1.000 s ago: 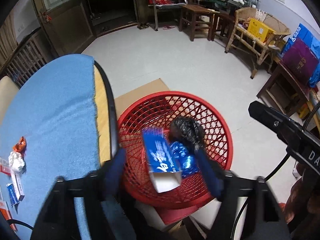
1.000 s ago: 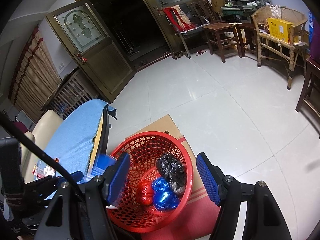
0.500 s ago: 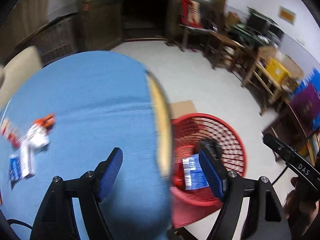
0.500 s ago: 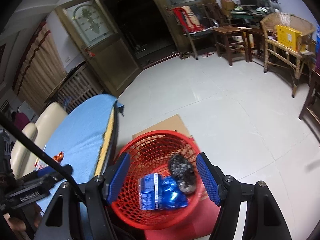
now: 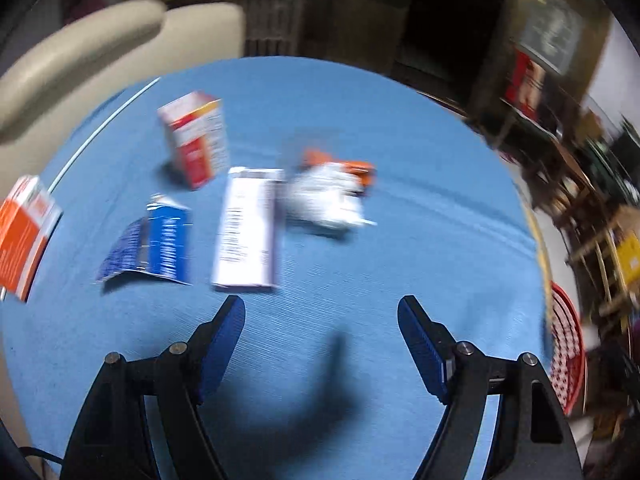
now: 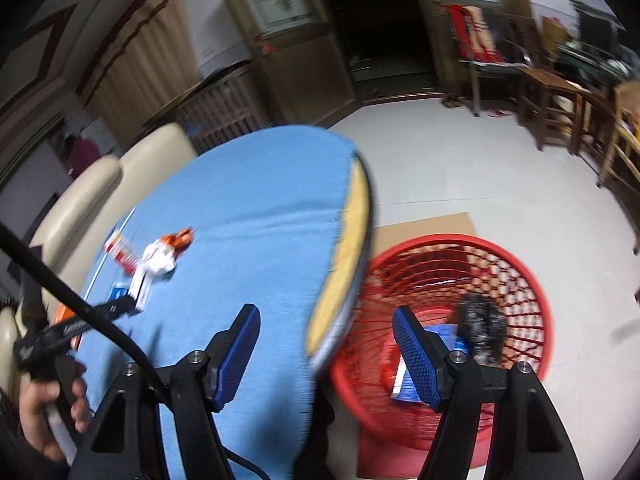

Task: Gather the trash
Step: 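Return both tools to the table and grasp the white medicine box with the left tool, then grasp the clear plastic bag with tissue with the right tool while the left holds the medicine box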

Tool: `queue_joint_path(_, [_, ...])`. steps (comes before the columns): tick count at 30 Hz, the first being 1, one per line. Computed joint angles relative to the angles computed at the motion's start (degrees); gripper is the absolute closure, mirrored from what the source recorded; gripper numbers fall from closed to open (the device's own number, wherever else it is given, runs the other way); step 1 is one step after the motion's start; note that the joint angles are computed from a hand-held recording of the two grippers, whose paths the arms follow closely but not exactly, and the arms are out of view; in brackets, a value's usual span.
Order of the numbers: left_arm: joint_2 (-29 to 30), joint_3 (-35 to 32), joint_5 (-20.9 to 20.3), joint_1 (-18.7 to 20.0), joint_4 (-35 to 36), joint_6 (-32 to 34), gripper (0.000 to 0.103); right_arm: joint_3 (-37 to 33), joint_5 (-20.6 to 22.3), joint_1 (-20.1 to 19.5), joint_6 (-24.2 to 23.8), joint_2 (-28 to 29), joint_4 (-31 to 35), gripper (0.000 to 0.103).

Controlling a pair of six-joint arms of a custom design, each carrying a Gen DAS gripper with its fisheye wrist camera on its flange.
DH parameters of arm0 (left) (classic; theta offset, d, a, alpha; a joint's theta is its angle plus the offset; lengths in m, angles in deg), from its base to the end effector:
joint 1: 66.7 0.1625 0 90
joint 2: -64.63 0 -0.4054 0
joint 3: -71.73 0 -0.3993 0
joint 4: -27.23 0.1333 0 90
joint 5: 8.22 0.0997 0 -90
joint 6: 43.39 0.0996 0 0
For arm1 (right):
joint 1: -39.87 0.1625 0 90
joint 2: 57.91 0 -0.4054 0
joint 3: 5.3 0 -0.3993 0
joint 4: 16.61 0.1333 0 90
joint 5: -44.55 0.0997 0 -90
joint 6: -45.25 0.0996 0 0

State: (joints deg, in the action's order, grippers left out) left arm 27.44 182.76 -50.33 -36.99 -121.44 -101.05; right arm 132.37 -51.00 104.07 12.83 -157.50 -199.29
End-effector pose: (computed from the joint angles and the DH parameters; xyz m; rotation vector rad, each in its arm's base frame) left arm -0.3427 -0.4341 -0.0665 0.1963 2.3881 -0.7461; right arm -0.0564 -0.4007 0.3398 0.0787 -2.4031 1.0272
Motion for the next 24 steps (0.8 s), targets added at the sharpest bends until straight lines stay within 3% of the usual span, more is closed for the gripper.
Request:
queue_joint_path(9, [2.6, -3.8, 2.5, 6.8, 1.9, 4.5, 0.024, -0.8, -7.8, 8.6, -0.7, 6.5, -2.7, 0.031])
queue_joint_path(10, [2.8, -3.7, 2.2, 7.1, 0.6, 5.8, 0.035, -0.9, -8.7, 9.3, -0.8, 7.2, -3.1, 0.031])
queue_joint_path(11, [2.9, -3.3, 2.1, 7.2, -1.8, 7.5, 0.057, -1.1, -9.3, 9.8, -0.8, 7.8, -3.2, 0.031])
queue_joint_path(15, [1.9, -0.2, 1.5, 6.2, -7.3, 10.1, 0.056, -2.9, -12.2, 12.9, -0.9, 11.9, -3.9, 0.031])
queue_joint_path(20, [-1.7, 6.7, 1.4, 3.3, -10.8, 6.1, 0.056, -7.2, -13.5, 17.2, -1.6, 19.6, -4.5, 0.031])
queue_joint_path(24, [-4.6, 11.4, 1.5, 1.0, -9.5, 1.0, 0.056, -13.8, -12.2, 21.6, -3.5, 27.6, -3.7, 0.031])
